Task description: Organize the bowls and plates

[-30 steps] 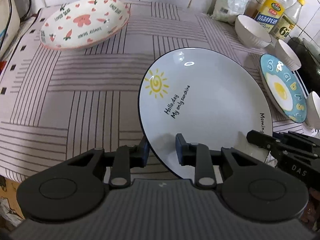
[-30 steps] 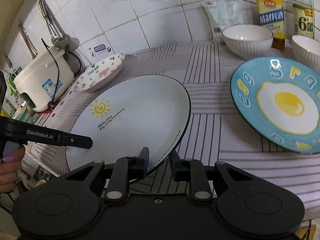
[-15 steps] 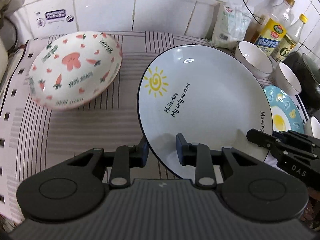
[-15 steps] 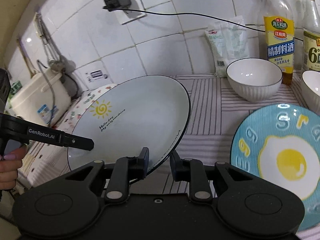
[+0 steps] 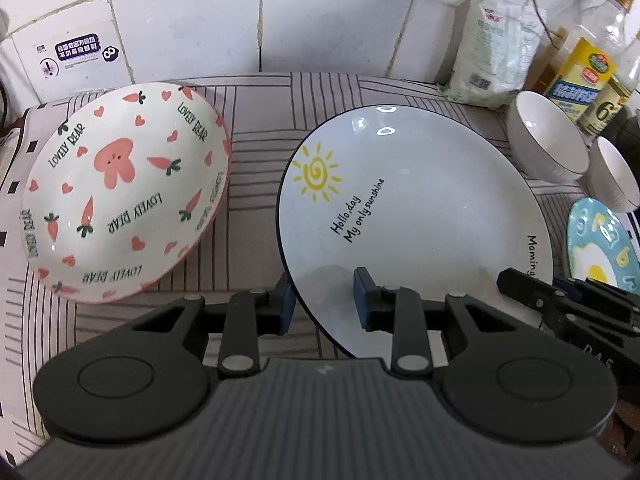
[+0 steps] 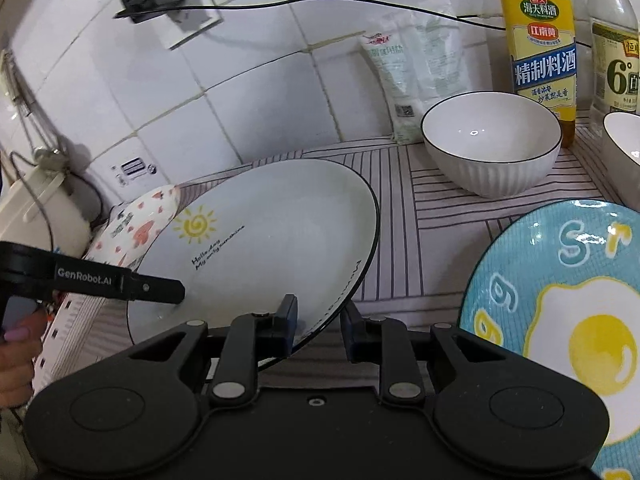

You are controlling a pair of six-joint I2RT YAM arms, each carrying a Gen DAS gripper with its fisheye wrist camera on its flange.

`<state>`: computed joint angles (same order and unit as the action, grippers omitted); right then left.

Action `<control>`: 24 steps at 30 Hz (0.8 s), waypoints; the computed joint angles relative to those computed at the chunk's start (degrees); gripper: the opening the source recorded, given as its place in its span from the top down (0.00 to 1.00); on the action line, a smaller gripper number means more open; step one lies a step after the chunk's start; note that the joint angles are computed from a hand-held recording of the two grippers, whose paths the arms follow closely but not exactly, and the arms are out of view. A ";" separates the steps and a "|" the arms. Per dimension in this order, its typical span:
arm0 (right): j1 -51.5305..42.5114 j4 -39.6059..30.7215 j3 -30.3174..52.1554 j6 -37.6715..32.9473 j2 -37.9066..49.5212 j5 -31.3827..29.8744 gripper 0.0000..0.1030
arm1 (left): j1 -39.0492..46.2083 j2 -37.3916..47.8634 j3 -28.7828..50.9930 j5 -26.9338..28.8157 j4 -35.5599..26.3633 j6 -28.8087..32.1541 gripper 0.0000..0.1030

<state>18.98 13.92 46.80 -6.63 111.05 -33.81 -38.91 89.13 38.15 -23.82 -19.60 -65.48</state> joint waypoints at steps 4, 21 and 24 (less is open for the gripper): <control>2.00 0.89 2.05 1.19 2.31 2.43 0.73 | 3.57 1.58 -0.43 1.68 2.61 1.74 0.71; 0.64 1.10 -4.93 -2.94 -7.63 4.58 0.49 | -1.58 2.79 3.49 -4.28 -5.25 -1.96 0.64; -4.14 -2.40 -7.75 -3.99 -13.52 -1.84 0.47 | -4.79 -0.16 4.52 -6.58 -9.92 -4.34 0.61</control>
<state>14.84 11.52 39.05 -10.61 97.53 -35.65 -43.70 88.97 42.67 -30.40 -29.51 -69.82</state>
